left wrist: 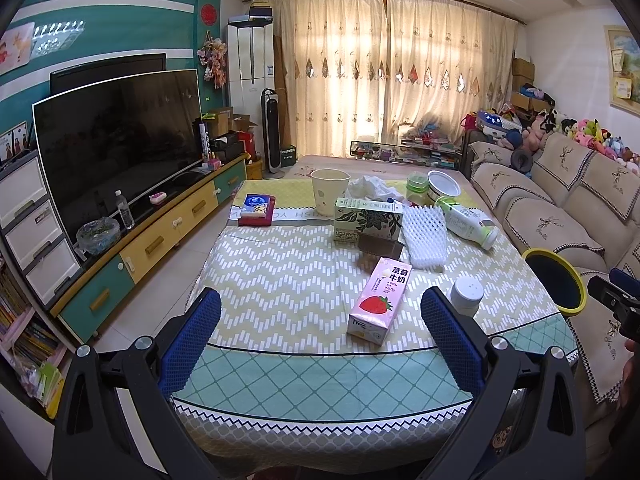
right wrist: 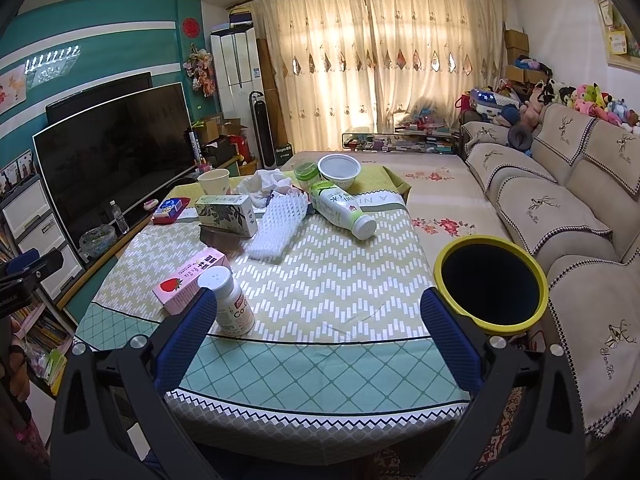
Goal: Collect trash
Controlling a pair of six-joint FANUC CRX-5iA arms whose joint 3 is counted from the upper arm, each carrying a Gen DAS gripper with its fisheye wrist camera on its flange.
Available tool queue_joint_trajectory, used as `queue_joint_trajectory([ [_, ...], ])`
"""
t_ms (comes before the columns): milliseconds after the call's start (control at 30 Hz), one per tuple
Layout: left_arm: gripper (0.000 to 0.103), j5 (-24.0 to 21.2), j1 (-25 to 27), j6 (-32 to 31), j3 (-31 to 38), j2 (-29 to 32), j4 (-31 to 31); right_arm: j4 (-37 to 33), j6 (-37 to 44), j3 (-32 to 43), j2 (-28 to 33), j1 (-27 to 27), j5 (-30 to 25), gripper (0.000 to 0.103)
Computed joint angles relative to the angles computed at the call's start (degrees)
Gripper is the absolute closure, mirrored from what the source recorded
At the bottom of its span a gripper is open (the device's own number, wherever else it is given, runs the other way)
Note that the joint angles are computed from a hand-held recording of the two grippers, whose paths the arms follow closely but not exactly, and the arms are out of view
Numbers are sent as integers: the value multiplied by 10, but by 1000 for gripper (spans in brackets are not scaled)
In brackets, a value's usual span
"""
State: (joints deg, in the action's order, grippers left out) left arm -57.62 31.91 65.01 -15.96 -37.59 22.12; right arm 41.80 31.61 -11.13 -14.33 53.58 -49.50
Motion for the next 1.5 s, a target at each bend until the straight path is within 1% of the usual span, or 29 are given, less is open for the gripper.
queue_joint_trajectory([
  [1000,4,5,-23,19,3,6,-20,-28,18,14,14,-4,-4,6],
  [1500,4,2,-22,20,5,8,-18,-43,33,22,19,-6,-9,6],
])
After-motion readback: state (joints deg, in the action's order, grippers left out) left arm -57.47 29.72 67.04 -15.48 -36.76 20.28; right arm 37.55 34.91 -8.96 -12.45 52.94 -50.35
